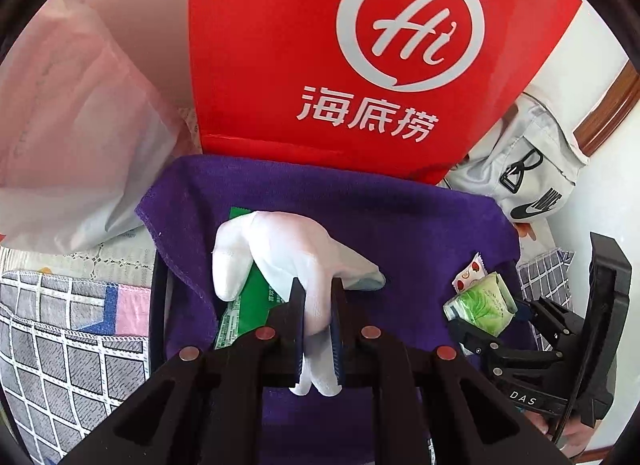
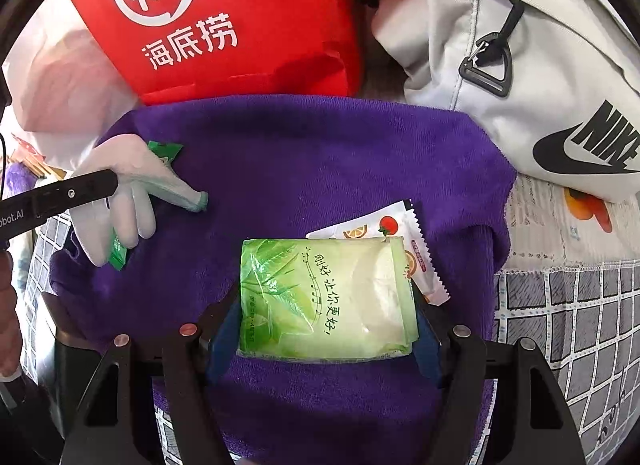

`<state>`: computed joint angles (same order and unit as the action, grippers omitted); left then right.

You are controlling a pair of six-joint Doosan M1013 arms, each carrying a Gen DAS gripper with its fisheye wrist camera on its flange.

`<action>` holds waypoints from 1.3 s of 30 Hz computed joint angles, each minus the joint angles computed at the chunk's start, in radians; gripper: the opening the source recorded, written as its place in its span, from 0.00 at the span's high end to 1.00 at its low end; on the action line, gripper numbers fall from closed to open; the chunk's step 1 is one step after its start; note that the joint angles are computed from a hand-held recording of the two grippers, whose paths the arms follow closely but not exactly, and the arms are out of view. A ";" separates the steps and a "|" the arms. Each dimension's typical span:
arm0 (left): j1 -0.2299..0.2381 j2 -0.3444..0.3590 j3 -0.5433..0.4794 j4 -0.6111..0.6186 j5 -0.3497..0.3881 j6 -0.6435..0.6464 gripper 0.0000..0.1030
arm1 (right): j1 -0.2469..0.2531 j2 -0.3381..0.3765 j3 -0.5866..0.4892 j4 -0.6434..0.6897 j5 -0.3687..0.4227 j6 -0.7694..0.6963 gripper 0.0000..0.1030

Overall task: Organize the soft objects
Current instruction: 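Carry the gloves and tissue pack onto the purple towel with both grippers, then open both grippers to release gloves and tissue pack on the towel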

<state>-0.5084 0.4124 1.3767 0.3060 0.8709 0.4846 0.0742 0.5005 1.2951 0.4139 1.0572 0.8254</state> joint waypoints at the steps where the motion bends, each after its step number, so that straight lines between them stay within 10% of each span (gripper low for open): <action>1: 0.000 0.001 -0.001 -0.001 0.000 0.001 0.90 | 0.003 0.005 -0.004 -0.001 0.001 0.002 0.29; 8: 0.002 0.001 -0.001 -0.018 -0.007 0.016 0.86 | 0.010 0.019 -0.023 -0.007 0.026 0.034 0.20; 18: -0.008 -0.026 0.013 0.010 -0.045 0.015 0.41 | -0.008 -0.022 0.001 0.090 -0.026 -0.007 0.18; 26: -0.023 -0.047 0.010 0.065 -0.034 -0.029 0.38 | -0.015 -0.102 0.078 0.216 -0.095 -0.150 0.18; 31: -0.048 -0.080 0.027 0.168 -0.018 -0.110 0.38 | -0.045 -0.154 0.115 0.305 -0.008 -0.248 0.19; 39: -0.111 -0.123 0.038 0.307 0.030 -0.218 0.38 | -0.083 -0.267 0.287 0.241 0.006 -0.335 0.58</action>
<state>-0.6189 0.2897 1.4143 0.6126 0.9013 0.2665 -0.0089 0.2333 1.5820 0.6552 1.0636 0.4899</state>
